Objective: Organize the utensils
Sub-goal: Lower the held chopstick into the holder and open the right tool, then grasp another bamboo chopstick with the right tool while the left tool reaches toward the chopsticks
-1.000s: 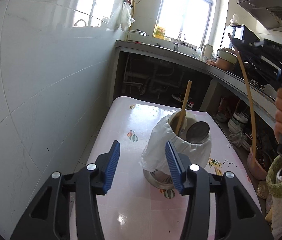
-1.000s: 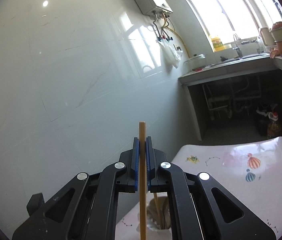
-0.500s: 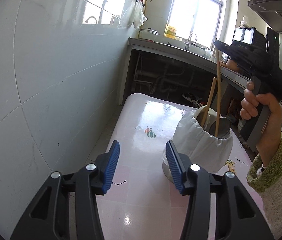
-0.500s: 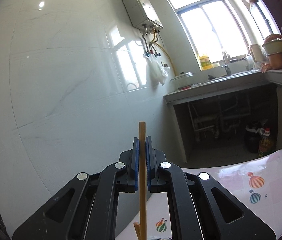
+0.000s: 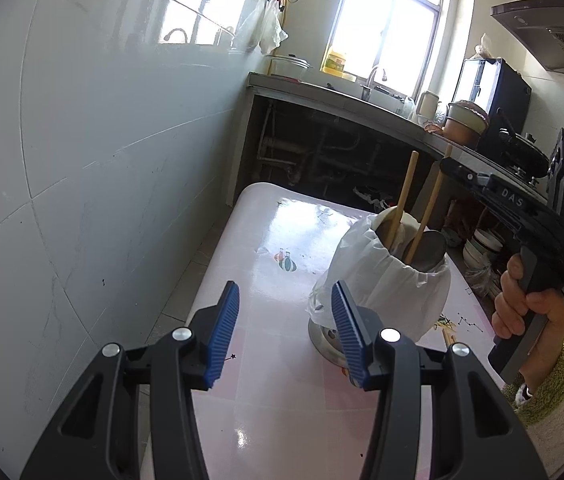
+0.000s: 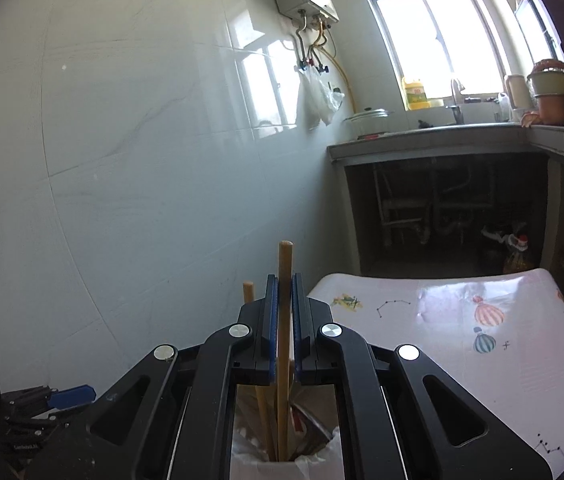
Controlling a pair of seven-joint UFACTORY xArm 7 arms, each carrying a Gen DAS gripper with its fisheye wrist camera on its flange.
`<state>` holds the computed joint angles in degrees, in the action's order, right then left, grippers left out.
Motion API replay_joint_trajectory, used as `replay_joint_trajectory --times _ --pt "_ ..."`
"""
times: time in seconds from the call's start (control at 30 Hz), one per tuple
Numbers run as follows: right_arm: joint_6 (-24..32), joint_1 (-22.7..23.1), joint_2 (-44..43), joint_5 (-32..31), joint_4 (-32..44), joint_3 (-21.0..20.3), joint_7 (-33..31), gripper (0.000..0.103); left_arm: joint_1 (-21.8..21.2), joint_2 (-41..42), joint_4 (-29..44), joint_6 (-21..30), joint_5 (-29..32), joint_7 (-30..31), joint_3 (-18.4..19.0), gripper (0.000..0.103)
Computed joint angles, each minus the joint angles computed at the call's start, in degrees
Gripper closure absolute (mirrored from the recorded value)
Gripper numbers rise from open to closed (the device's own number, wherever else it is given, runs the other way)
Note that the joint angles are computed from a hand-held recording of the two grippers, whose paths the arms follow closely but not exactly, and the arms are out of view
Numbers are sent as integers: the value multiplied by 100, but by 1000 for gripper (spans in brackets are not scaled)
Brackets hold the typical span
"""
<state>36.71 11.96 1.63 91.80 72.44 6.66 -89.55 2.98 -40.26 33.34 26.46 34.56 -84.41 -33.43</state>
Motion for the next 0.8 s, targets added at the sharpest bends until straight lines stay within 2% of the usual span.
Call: replay_joint_trajectory --times 0.1,0.2,0.27,0.3,0.33,0.53,0.67,0.8 --pt "171 -13 50 -972 29 -16 626 97 -52 52 20 -2 -29 -13 -9 57" --pt "231 -36 -41 -1324 -41 -16 751 95 -104 99 39 8 -56 -39 -31 57" --pt "382 -76 -149 -1399 -73 -63 832 80 -165 154 73 60 -85 -38 -46 56" --pt "523 -119 -245 -1302 -130 -116 804 68 -202 180 89 85 -92 -34 -53 55" --pt "659 -162 -371 -1191 -223 -181 749 62 -232 200 110 124 -92 -39 -70 54" --pt "1362 -464 -1079 -1115 -774 -721 795 56 -396 428 328 208 -3 -112 -173 48" --pt "1237 -698 -1489 -1460 -1275 -1033 931 56 -431 830 550 22 203 -212 -326 42" --pt "1089 -933 -1561 -2055 -1824 -1242 1327 56 -464 1637 922 -154 594 -402 -511 37"
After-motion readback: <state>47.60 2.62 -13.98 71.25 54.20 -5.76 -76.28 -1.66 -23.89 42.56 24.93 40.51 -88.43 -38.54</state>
